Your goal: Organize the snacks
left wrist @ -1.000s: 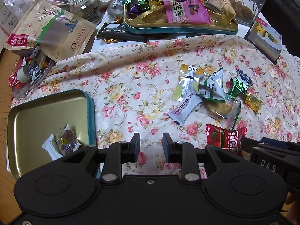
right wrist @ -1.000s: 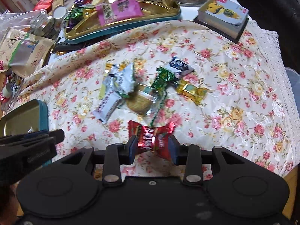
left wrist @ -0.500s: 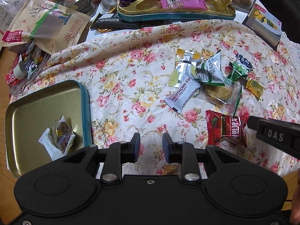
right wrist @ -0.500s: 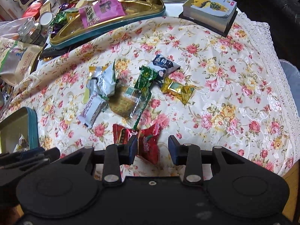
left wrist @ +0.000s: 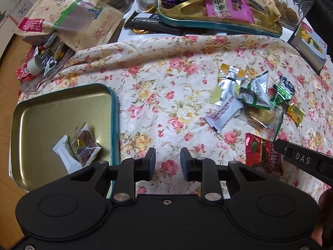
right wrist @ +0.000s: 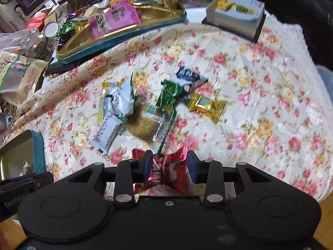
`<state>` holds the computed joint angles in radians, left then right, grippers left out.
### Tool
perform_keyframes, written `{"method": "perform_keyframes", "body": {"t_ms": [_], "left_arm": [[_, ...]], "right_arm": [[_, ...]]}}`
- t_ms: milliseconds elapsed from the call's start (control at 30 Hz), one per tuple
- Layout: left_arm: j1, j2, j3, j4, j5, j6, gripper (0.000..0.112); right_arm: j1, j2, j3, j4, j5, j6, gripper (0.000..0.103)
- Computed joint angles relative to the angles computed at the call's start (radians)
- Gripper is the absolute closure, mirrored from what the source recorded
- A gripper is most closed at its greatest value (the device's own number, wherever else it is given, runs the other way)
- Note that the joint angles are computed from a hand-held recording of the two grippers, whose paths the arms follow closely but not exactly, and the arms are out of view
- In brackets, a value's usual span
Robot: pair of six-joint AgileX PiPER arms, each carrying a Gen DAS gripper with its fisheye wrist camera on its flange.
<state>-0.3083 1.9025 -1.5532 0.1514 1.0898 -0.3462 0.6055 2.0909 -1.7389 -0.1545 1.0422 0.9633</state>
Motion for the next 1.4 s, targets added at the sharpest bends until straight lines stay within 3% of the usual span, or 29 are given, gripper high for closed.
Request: {"method": "perform_keyframes", "body": {"t_ms": [133, 233, 333, 467, 567, 667, 800, 900, 967, 1167, 1300, 1400], "left_arm": [[0.02, 0.004, -0.001, -0.028, 0.014, 0.025, 0.075], [0.024, -0.004, 0.004, -0.024, 0.014, 0.028, 0.075], [0.031, -0.008, 0.006, -0.021, 0.012, 0.026, 0.075], [0.035, -0.01, 0.005, -0.017, 0.014, 0.023, 0.075], [0.033, -0.009, 0.004, -0.017, 0.014, 0.025, 0.075], [0.033, -0.006, 0.005, -0.031, 0.016, 0.036, 0.075], [0.036, 0.008, -0.002, -0.05, 0.031, 0.045, 0.075], [0.032, 0.018, -0.008, -0.052, 0.04, 0.042, 0.075], [0.03, 0.023, -0.01, -0.06, 0.046, 0.052, 0.075], [0.031, 0.025, -0.012, -0.08, 0.056, 0.08, 0.075], [0.036, 0.026, -0.016, -0.097, 0.064, 0.091, 0.075], [0.043, 0.022, -0.014, -0.108, 0.065, 0.104, 0.075]], "right_arm": [[0.004, 0.069, -0.08, -0.002, 0.075, -0.009, 0.062], [-0.005, 0.075, -0.076, 0.02, 0.063, -0.013, 0.059], [-0.038, 0.062, -0.049, 0.151, 0.045, -0.047, 0.054], [-0.059, 0.046, -0.013, 0.323, 0.017, -0.17, 0.054], [-0.036, 0.058, -0.028, 0.352, 0.015, -0.275, 0.054], [-0.014, 0.085, -0.093, 0.356, 0.064, -0.358, 0.057], [-0.003, 0.043, -0.089, 0.265, 0.043, -0.298, 0.057], [0.015, -0.011, -0.058, 0.065, -0.021, -0.144, 0.057], [0.011, -0.005, -0.087, -0.023, -0.012, -0.089, 0.057], [-0.101, 0.072, -0.2, 0.07, 0.103, -0.057, 0.056], [-0.136, 0.099, -0.15, 0.203, 0.069, -0.087, 0.056], [-0.107, 0.132, -0.165, 0.196, 0.092, -0.064, 0.056]]}}
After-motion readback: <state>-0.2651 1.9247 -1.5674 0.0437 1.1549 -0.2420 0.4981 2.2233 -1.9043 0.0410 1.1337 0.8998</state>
